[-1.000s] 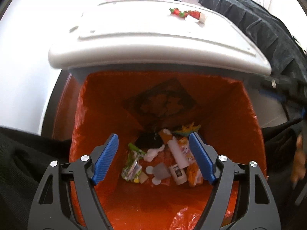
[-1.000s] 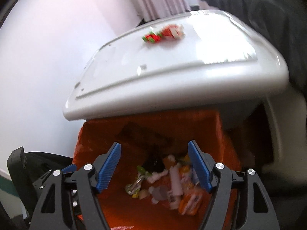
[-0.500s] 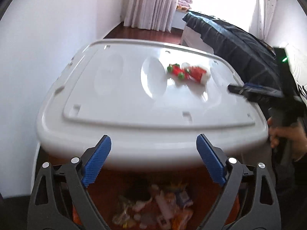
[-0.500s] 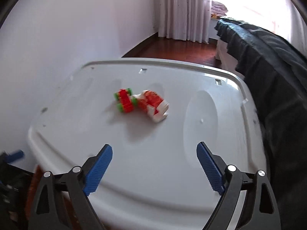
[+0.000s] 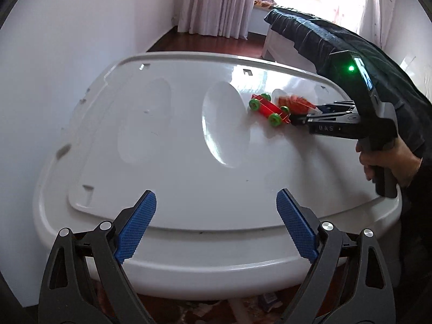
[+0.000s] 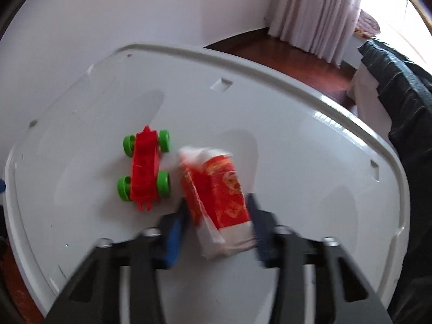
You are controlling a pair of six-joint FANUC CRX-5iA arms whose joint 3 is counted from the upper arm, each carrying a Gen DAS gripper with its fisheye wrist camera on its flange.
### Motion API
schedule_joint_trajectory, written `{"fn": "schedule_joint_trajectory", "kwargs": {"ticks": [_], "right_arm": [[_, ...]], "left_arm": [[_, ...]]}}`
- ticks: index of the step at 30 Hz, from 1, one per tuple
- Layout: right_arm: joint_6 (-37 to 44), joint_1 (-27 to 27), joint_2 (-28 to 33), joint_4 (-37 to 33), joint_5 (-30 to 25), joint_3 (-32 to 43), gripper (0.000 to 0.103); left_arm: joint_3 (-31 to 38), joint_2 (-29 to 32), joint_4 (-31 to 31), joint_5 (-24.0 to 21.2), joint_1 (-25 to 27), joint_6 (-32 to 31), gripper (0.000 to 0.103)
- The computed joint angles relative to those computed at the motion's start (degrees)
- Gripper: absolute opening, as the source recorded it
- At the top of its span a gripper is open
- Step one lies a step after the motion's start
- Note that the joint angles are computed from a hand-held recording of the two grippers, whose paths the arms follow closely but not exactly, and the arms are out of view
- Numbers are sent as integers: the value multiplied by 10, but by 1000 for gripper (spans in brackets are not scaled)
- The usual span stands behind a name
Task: Collect trash
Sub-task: 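Grasp the red-white paper carton with the right gripper, then grasp the red toy car with the left gripper while the right gripper holds the carton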
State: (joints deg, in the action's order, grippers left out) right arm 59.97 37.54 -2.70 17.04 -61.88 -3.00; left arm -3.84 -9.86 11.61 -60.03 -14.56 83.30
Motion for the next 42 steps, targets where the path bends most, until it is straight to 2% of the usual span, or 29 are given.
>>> {"fn": "schedule_joint_trajectory", "kwargs": {"ticks": [4, 9, 12, 14, 17, 19, 21, 23, 24, 26, 27, 28, 29, 32, 34, 35, 37, 39, 42], "right_arm": [[-106, -3, -35, -9, -14, -22, 26], [-298, 33, -172, 22, -21, -105, 26], [-411, 100, -266, 75, -25, -154, 27], [-501, 173, -330, 141, -33, -198, 27], [-575, 258, -369, 210, -70, -228, 27], [-582, 278, -376, 224, -77, -234, 27], [-566, 275, -375, 221, -65, -237, 28], [-556, 264, -375, 206, -46, -239, 28], [-555, 262, -375, 201, -41, -239, 28], [-533, 233, -372, 176, -16, -236, 28], [-528, 226, -368, 175, -13, -235, 28], [-529, 228, -366, 178, -16, -233, 28], [-529, 227, -366, 179, -13, -233, 28], [-544, 234, -364, 192, -15, -235, 28], [-551, 234, -364, 198, -11, -238, 28], [-551, 232, -362, 197, -10, -237, 28], [-554, 230, -359, 195, -4, -236, 28], [-551, 227, -353, 190, -1, -232, 28], [-544, 225, -339, 187, -3, -226, 28]], "left_arm": [[24, 26, 9, 2, -10, 21, 88], [112, 102, -31, 4, -60, 93, 88], [176, 154, -76, 6, -100, 160, 88], [226, 189, -118, -13, -125, 212, 88], [303, 245, -183, -52, -161, 291, 88], [370, 290, -240, -102, -185, 338, 88], [437, 338, -291, -160, -203, 368, 88], [469, 365, -304, -192, -206, 370, 89], [470, 372, -298, -196, -202, 364, 89], [438, 351, -299, -167, -199, 374, 81], [424, 342, -300, -154, -198, 363, 76], [403, 327, -303, -133, -199, 345, 59], [384, 314, -305, -113, -199, 332, 54], [290, 259, -221, -32, -165, 243, 53], [235, 229, -140, 8, -131, 187, 38], [200, 211, -85, 25, -108, 144, 38], [154, 187, -19, 43, -81, 70, 38], [112, 156, 8, 60, -62, 13, 38], [30, 99, 89, 94, -26, -86, 38]]}}
